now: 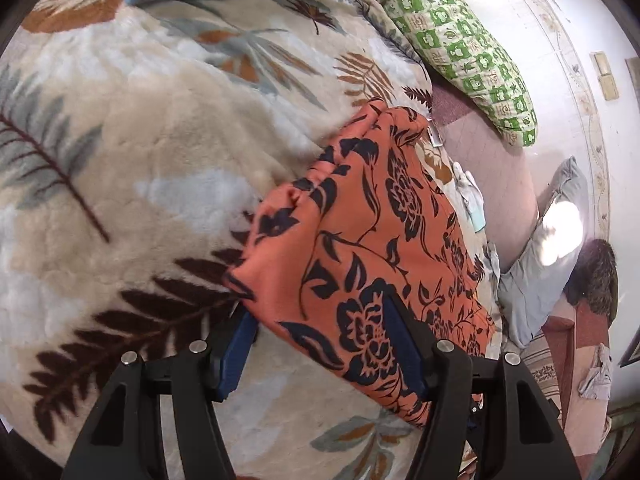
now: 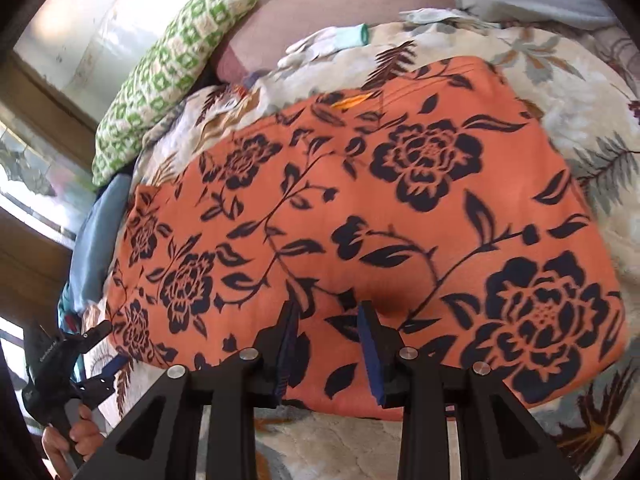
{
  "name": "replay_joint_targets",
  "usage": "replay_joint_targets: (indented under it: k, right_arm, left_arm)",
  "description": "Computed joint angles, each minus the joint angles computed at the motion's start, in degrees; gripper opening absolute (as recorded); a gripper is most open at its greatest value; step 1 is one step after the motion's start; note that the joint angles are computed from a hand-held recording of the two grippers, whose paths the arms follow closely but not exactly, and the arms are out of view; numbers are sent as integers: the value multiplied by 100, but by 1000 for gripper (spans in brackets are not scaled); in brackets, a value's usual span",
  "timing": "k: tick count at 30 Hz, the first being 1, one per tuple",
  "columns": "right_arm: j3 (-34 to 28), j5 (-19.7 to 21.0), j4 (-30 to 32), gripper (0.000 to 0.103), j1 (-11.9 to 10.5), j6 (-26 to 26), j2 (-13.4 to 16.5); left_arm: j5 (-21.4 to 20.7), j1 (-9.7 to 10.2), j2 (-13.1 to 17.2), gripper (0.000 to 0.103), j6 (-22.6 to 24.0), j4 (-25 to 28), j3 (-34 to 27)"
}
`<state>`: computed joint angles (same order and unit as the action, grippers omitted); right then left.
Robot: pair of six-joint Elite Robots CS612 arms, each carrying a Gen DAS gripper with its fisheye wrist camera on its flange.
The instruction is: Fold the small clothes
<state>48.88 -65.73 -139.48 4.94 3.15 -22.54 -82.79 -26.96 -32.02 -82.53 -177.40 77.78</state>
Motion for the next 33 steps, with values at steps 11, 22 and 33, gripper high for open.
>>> replay_joint_targets:
  k: [11, 22, 33]
  right_arm:
    - [-211, -361, 600, 34, 9, -299, 47]
    - [297, 95, -853, 32, 46, -574, -132]
    - [-1395, 1184, -59, 30, 255, -219, 784]
  left_arm:
    - [461, -9, 378, 65, -144, -981, -333]
    - [659, -3, 415, 26, 433, -1069, -387]
    - [328, 74, 517, 22, 194, -1098, -465]
